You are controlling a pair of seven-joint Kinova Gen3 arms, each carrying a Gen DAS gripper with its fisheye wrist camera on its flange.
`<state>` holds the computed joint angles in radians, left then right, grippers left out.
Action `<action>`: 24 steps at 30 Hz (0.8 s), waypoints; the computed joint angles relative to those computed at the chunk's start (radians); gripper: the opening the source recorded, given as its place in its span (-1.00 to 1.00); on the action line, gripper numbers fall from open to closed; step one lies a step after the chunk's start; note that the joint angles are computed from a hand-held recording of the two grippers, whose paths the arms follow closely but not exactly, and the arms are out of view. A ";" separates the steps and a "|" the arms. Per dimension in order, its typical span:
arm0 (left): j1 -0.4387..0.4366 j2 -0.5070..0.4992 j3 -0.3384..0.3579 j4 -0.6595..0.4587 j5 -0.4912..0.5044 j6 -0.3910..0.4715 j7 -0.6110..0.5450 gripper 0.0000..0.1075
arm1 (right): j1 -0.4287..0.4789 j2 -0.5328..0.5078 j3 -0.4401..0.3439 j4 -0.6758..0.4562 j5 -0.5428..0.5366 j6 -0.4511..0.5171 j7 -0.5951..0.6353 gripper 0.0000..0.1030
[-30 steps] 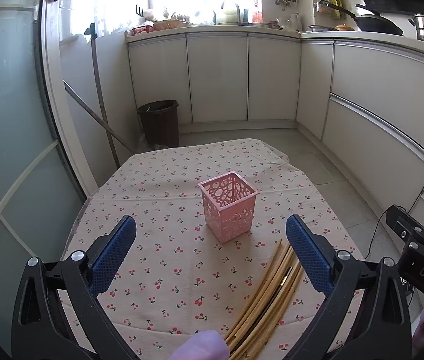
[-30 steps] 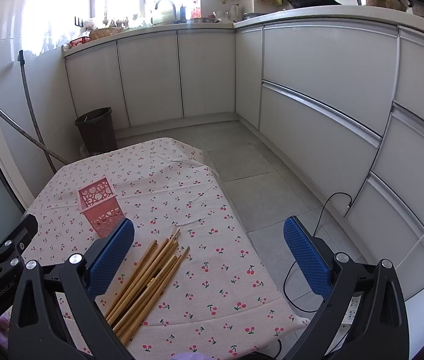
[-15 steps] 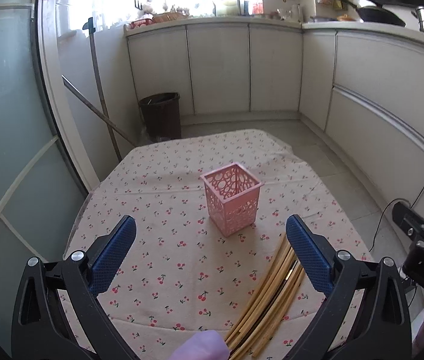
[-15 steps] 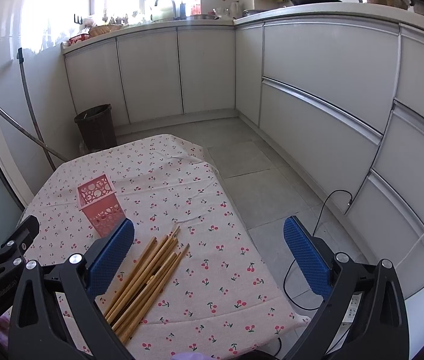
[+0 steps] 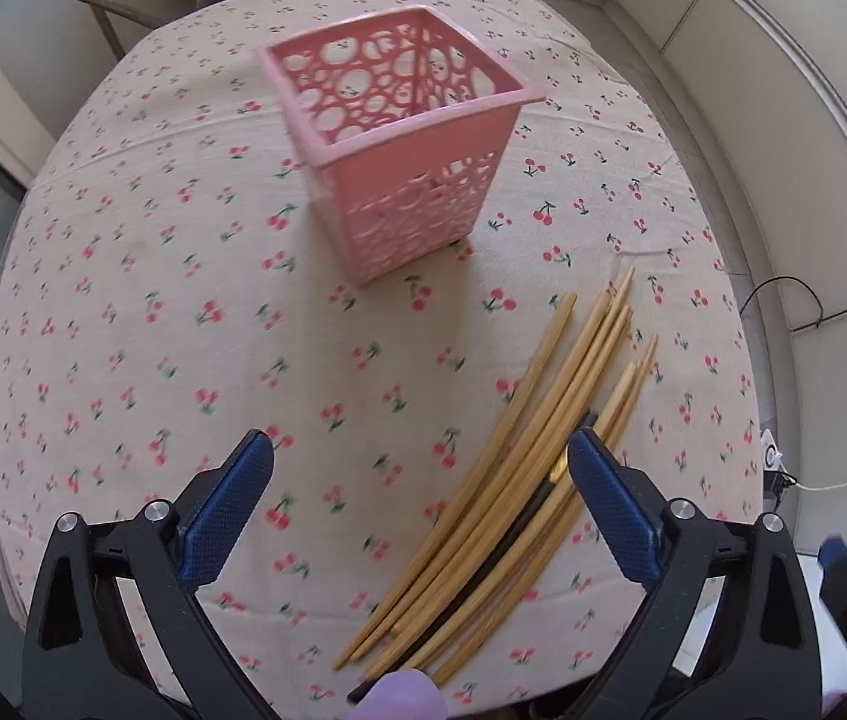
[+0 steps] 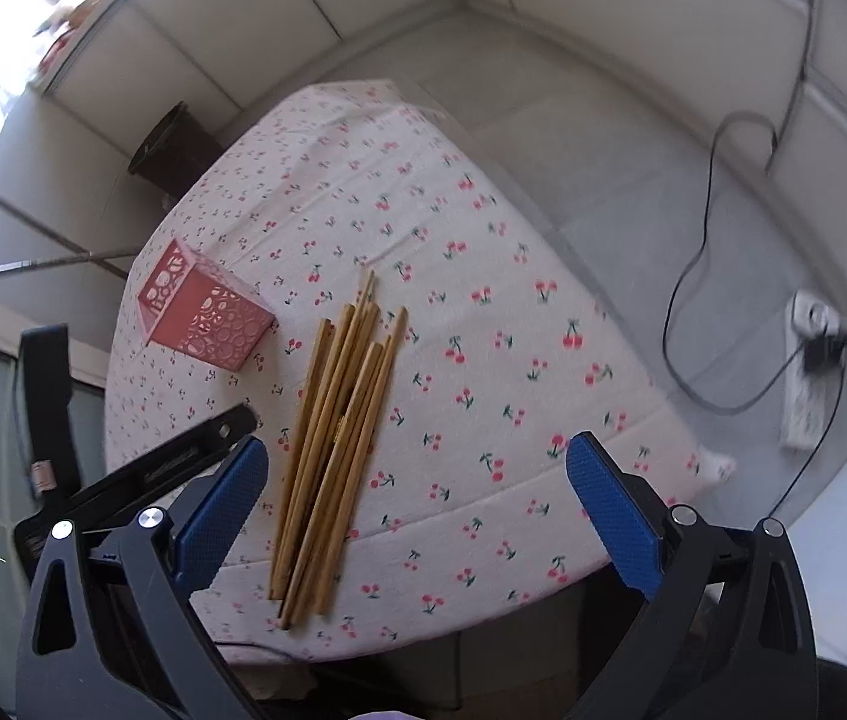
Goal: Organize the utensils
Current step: 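Lower the left gripper onto the chopstick bundle and grasp one chopstick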
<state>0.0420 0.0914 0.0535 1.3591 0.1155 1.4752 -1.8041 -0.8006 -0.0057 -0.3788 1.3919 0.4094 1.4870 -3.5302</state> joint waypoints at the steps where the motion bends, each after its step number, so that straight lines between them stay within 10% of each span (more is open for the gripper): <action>1: 0.017 0.011 0.010 0.000 -0.022 -0.018 0.018 0.65 | 0.009 -0.009 0.007 0.013 -0.017 -0.016 0.000 0.89; 18: 0.132 0.090 0.040 0.012 -0.137 -0.098 0.125 0.18 | 0.053 0.000 0.023 0.009 -0.053 0.070 -0.003 0.89; 24: 0.115 0.065 0.044 0.037 -0.079 -0.107 0.065 -0.41 | 0.035 0.035 0.036 -0.023 -0.043 0.133 0.021 0.89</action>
